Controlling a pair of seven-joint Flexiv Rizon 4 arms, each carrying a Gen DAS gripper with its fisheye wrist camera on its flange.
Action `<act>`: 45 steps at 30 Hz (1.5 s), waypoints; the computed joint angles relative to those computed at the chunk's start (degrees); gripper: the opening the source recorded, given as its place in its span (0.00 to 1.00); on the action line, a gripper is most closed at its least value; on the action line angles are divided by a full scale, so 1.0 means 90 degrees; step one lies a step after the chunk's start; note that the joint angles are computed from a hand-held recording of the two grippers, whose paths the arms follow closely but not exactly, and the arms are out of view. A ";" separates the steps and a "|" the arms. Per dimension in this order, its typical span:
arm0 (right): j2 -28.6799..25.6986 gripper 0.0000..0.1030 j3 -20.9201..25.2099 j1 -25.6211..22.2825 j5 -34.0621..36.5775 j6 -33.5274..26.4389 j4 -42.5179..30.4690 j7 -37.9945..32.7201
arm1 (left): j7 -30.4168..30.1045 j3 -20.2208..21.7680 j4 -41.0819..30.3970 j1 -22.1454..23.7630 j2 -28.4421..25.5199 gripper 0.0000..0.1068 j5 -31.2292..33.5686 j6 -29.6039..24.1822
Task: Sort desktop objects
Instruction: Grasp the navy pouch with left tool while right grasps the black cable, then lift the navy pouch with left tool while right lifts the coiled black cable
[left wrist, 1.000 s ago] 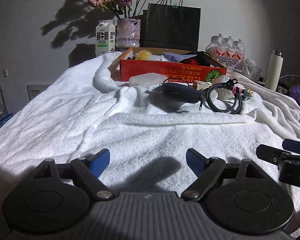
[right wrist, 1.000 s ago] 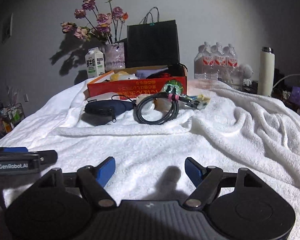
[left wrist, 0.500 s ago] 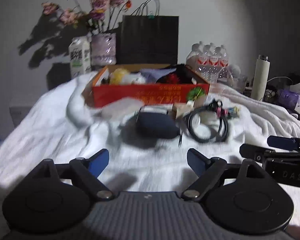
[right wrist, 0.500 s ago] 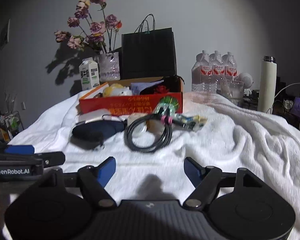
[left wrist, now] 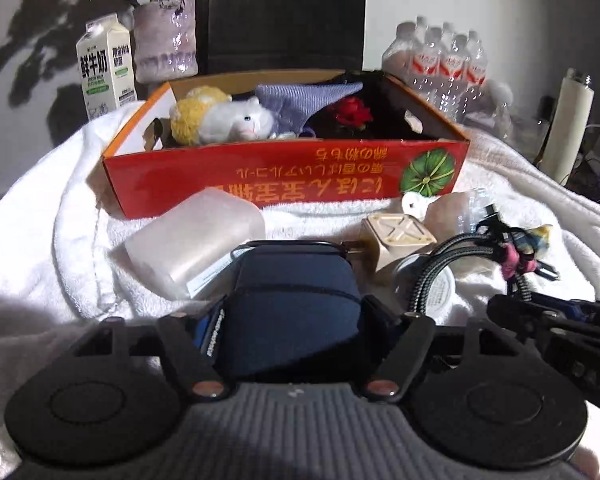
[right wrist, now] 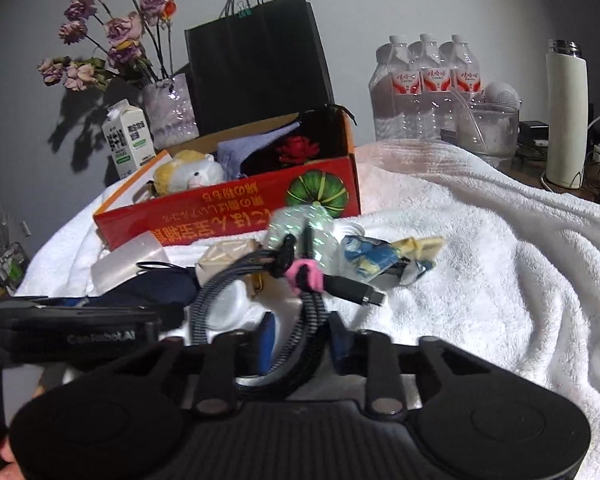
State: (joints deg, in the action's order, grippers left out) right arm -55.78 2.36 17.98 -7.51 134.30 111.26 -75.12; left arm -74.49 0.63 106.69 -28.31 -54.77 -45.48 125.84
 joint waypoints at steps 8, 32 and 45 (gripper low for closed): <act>0.0493 0.07 0.0529 -0.0931 -0.1330 0.1093 0.1110 0.0237 | -0.1154 -0.0486 0.1790 0.0412 0.1095 0.62 0.1058 0.0414; 0.0796 0.26 0.0272 -0.0321 -0.0811 0.1084 0.2509 -0.0275 | -0.1874 -0.0435 0.2888 -0.0398 0.0885 0.71 0.0468 0.1581; 0.1055 0.31 0.0649 -0.0599 -0.1840 0.1017 0.2847 -0.1089 | -0.2205 -0.0490 0.2884 -0.0038 0.0801 0.72 0.1035 0.1812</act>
